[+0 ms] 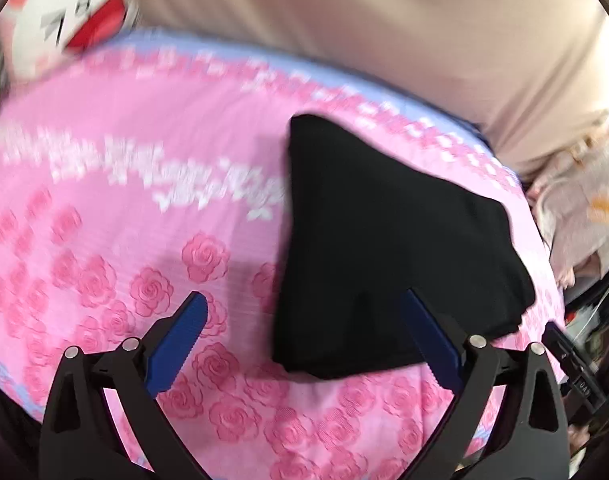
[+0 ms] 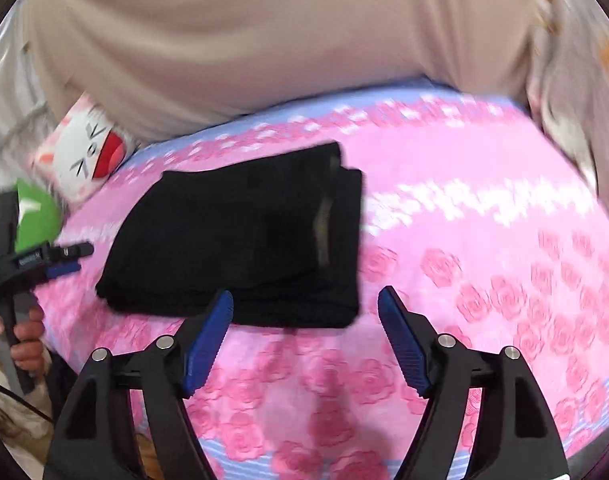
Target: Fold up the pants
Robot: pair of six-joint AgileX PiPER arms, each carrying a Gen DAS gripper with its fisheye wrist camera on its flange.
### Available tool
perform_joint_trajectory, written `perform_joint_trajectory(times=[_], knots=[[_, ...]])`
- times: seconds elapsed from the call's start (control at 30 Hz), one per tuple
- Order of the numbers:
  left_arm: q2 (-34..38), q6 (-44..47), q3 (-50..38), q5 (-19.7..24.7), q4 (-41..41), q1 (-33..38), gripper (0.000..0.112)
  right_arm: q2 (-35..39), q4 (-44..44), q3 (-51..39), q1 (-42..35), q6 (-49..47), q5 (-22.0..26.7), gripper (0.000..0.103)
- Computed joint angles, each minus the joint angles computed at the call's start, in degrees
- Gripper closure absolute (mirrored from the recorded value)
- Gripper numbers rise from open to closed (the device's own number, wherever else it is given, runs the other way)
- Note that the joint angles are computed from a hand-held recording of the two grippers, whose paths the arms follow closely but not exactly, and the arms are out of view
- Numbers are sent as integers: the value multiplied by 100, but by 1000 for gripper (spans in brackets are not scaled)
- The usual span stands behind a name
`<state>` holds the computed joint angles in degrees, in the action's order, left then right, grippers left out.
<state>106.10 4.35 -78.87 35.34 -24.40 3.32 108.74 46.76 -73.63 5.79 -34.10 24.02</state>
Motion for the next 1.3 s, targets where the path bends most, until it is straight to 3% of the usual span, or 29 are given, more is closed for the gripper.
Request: perform_joint_trajectory(times=[0.13, 0.2, 0.3, 0.63, 0.77, 0.8, 0.87, 0.9, 0.93, 1.03, 1.2, 1.3], knots=[[786, 1067, -477, 914, -1604, 404, 15, 663, 1260, -417, -497, -770, 963, 29], [810, 1254, -489, 794, -1650, 296, 15, 1008, 1587, -707, -611, -964, 1435, 29], [1260, 1734, -979, 1383, -2254, 320, 14, 1226, 1872, -867, -589, -1085, 1605, 20], [1910, 1097, -2169, 1355, -1422, -193, 14, 2296, 1998, -2410, -611, -527, 2363, 17], [1931, 289, -2375, 1020, -291, -587, 14, 2398, 1551, -2768, -378, -4, 2051, 20], [1855, 63, -2289, 901, 61, -669, 17, 2365, 1416, -2760, -318, 94, 1919, 42], [1654, -411, -2035, 567, 692, -866, 37, 2177, 1047, -2584, -169, 301, 1538, 59], [1430, -588, -1784, 317, 969, -932, 56, 2032, 1067, -2430, -123, 272, 1400, 64], [1243, -726, -1609, 187, 1182, -961, 69, 1863, 903, -2294, -45, 348, 1219, 65], [766, -443, -1164, 41, 956, -863, 79, 1190, 472, -1743, 259, 443, 655, 67], [-301, 370, 79, 126, 488, -675, 80, 125, 483, -604, 419, 51, 573, 67], [-511, 403, 648, 159, 506, -656, 75, -120, 300, 85, 459, 227, 580, 65]])
